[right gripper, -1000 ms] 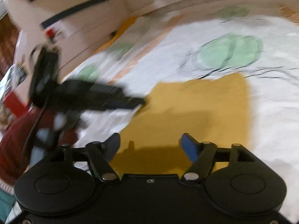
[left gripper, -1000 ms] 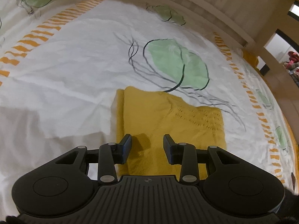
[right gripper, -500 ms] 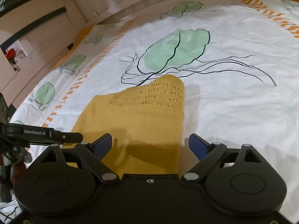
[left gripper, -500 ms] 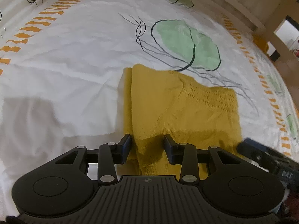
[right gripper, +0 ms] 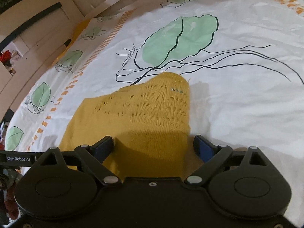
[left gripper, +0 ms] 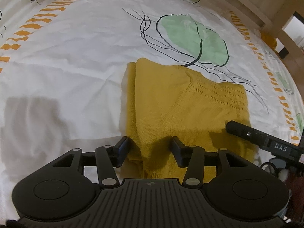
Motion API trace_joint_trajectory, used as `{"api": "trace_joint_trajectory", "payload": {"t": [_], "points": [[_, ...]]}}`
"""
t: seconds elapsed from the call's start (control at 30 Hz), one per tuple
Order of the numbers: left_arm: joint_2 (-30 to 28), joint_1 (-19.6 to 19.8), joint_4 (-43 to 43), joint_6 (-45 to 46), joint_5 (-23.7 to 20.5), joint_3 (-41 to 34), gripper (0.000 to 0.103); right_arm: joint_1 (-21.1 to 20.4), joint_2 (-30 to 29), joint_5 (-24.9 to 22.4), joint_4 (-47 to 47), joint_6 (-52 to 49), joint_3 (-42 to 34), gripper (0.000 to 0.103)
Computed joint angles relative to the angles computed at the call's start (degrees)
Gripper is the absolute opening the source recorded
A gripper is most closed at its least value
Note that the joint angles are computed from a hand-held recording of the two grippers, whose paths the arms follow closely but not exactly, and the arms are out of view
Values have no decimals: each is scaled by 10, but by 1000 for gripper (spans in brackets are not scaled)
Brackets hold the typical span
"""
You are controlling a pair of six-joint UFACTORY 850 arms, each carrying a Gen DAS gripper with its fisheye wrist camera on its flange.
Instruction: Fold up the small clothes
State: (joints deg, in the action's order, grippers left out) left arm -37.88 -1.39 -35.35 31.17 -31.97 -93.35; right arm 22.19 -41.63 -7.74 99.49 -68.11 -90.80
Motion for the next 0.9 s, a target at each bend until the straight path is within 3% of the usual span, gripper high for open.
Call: {"api": "trace_joint_trajectory", "payload": {"t": [0.3, 0.6, 0.67, 0.73, 0.77, 0.9], "points": [[-3, 14, -57, 49, -37, 7, 57, -14, -4, -48, 54, -49, 3, 101], [12, 20, -96, 106, -78, 34, 72, -20, -8, -72, 29, -45, -2, 103], [3, 22, -117, 107, -103, 23, 72, -22, -9, -79, 39, -55, -1, 103], [-22, 29, -158, 115, -167, -1, 73, -24, -9, -86, 56, -72, 0, 103], [-27, 28, -160, 114, -178, -7, 73, -25, -10, -90, 62, -77, 0, 103], [-28, 15, -133, 118, -159, -10, 73, -30, -12, -111, 84, -95, 1, 103]]}}
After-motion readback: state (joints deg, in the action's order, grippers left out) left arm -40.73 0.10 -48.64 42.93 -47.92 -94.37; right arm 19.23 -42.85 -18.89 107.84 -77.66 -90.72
